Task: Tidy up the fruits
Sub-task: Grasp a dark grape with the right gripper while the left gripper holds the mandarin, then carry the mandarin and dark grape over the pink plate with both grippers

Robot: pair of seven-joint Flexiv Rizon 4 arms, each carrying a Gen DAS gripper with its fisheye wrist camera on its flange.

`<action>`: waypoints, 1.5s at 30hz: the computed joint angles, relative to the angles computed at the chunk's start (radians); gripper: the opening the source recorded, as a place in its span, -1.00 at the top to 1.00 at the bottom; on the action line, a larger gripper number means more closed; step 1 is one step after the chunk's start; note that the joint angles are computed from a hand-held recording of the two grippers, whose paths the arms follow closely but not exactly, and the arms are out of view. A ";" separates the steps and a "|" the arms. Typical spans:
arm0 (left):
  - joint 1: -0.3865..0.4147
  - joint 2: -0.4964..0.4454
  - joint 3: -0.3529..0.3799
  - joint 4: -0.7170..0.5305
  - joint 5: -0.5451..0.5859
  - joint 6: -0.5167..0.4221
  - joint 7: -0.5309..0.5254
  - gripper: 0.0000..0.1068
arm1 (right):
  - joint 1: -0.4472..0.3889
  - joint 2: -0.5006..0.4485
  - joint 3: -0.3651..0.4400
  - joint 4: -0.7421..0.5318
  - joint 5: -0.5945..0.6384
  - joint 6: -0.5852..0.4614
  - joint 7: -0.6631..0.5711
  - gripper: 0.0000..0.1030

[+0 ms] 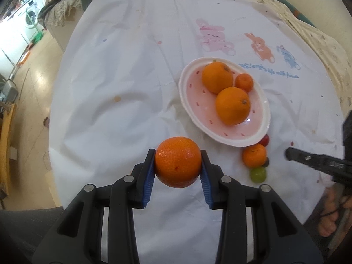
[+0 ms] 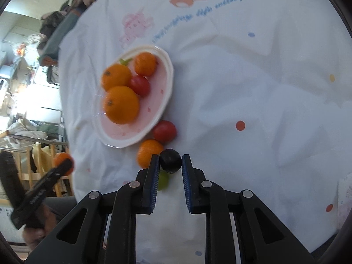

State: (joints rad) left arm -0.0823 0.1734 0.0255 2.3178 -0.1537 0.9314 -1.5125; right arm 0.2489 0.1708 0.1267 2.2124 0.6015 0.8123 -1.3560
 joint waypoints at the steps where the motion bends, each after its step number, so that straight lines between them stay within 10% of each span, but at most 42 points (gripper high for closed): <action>1: 0.005 0.000 0.000 0.002 0.014 0.004 -0.009 0.37 | 0.000 0.011 -0.001 0.000 0.010 0.003 -0.007 0.59; 21: 0.013 0.007 -0.002 -0.034 0.036 0.038 -0.025 0.37 | 0.055 0.090 -0.054 -0.059 0.054 0.184 -0.142 0.59; 45: -0.011 -0.323 -0.036 -0.302 0.029 0.011 0.025 0.37 | -0.058 -0.272 0.034 -0.286 -0.035 0.064 -0.186 0.58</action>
